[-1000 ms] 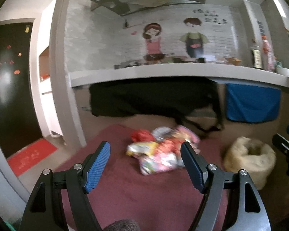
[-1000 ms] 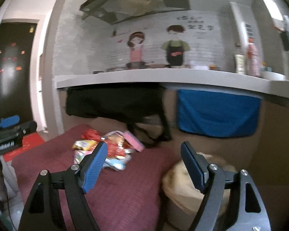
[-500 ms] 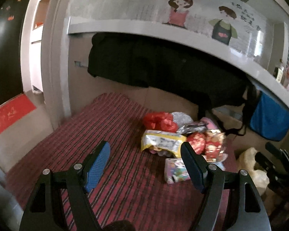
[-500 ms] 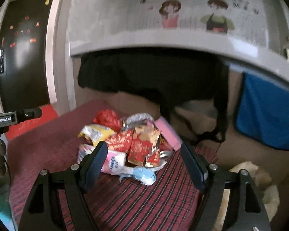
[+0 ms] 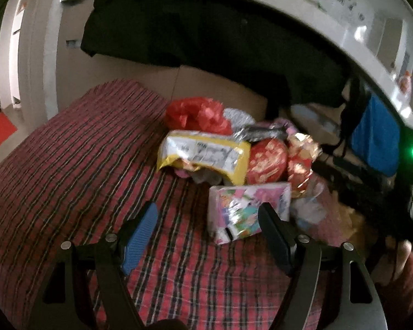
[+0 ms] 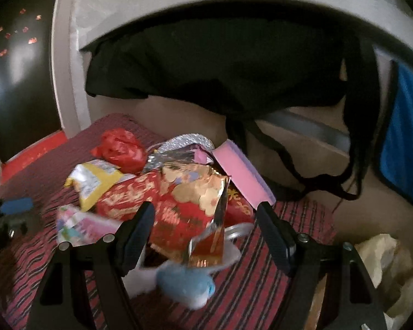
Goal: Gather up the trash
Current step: 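Move the left tool to the pink Kleenex tissue pack and close on it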
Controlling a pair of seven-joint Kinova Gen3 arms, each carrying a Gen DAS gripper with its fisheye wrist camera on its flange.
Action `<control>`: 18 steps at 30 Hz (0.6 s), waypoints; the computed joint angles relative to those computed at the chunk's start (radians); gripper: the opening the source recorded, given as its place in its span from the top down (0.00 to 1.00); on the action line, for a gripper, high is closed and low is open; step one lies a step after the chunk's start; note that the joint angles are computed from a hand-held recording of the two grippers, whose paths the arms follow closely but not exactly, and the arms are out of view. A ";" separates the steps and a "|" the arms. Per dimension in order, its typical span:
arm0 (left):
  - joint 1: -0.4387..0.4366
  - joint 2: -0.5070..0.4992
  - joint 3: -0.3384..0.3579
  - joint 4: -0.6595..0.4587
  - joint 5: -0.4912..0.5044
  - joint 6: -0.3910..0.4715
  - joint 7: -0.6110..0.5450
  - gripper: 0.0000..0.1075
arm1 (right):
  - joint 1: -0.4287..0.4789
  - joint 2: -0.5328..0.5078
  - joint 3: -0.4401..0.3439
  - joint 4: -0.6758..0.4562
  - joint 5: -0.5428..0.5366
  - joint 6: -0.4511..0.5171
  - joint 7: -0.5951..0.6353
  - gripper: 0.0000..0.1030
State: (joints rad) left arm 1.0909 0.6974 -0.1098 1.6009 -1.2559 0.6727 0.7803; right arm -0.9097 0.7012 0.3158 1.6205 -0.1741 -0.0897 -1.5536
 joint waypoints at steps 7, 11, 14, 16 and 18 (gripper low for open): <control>-0.010 0.008 -0.006 0.005 0.009 -0.042 0.022 0.30 | 0.240 0.004 -0.285 -0.093 -0.025 0.138 0.101 0.91; -0.015 0.027 -0.012 -0.024 0.019 -0.075 -0.010 0.30 | 0.369 -0.062 -0.432 0.008 0.129 0.057 0.009 0.92; -0.002 0.040 -0.044 -0.035 0.010 -0.107 0.008 0.30 | 0.385 -0.110 -0.431 0.080 0.146 -0.007 -0.018 0.92; -0.007 0.041 -0.058 -0.035 0.006 -0.139 0.012 0.30 | 0.417 -0.137 -0.453 0.120 0.153 -0.027 -0.027 0.92; -0.014 0.036 -0.075 -0.025 0.005 -0.184 0.027 0.30 | 0.475 -0.145 -0.506 0.138 0.172 -0.021 -0.039 0.92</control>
State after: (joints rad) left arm 1.0769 0.7337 -0.1847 1.5761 -1.2505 0.4885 0.8069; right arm -0.4344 0.5557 -0.1905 1.7584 -0.0025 -0.1106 -1.5930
